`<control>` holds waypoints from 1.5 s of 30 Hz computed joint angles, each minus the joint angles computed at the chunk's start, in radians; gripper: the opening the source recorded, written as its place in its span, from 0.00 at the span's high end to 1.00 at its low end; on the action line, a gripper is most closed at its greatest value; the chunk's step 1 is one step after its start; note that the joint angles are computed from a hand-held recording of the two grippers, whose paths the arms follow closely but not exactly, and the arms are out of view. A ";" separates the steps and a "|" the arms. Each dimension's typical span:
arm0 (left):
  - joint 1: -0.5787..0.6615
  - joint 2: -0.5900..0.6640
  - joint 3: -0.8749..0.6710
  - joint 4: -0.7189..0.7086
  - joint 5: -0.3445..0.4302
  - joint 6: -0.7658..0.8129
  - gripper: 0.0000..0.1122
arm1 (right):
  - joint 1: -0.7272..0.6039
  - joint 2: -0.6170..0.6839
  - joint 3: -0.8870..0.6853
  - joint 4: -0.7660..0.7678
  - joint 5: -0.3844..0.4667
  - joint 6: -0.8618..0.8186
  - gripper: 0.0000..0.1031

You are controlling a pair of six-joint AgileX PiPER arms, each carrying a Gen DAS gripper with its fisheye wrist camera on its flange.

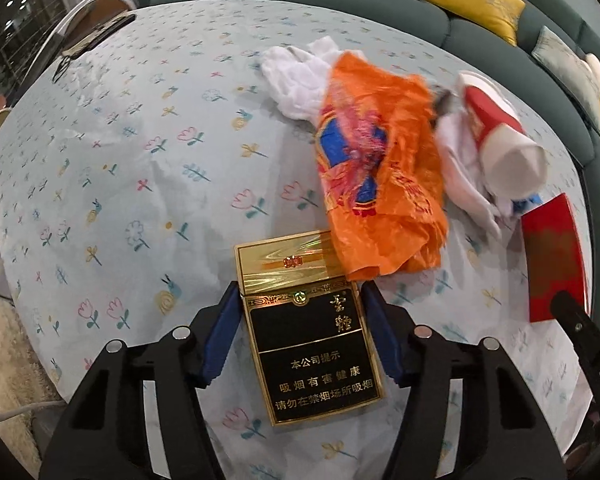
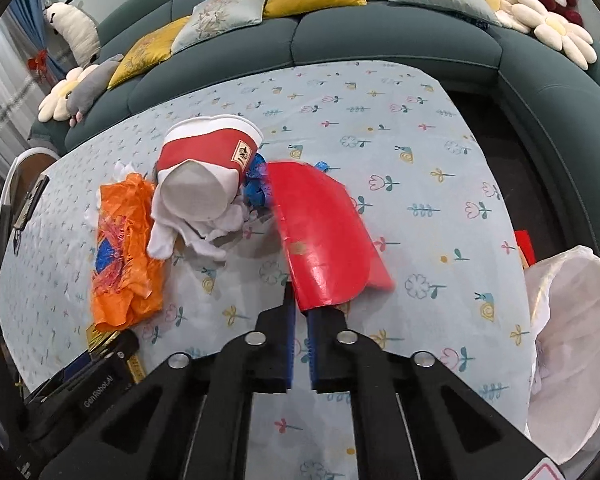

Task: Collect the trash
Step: 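Carry both boxes over the white bin and open both tools to drop them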

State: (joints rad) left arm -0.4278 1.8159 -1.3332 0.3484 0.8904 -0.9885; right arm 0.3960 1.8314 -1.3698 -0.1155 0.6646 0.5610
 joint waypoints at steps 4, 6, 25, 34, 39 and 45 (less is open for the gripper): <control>-0.037 -0.020 0.008 -0.004 -0.003 0.004 0.49 | 0.005 -0.057 0.057 -0.035 -0.016 0.035 0.99; -0.064 -0.032 0.006 -0.006 0.003 0.001 0.49 | -0.001 -0.094 0.089 -0.042 -0.022 0.051 0.99; -0.392 -0.044 -0.163 -0.006 0.098 -0.020 0.49 | -0.177 -0.555 0.434 -0.072 0.037 0.060 0.99; -0.524 0.071 -0.371 -0.052 0.115 0.110 0.48 | -0.477 -0.744 0.582 0.084 0.070 -0.193 0.99; -0.568 0.158 -0.498 -0.112 0.131 0.208 0.48 | -0.693 -0.807 0.635 0.225 0.094 -0.404 0.99; -0.605 0.280 -0.682 -0.189 0.171 0.336 0.48 | -0.846 -0.815 0.656 0.365 0.106 -0.585 0.99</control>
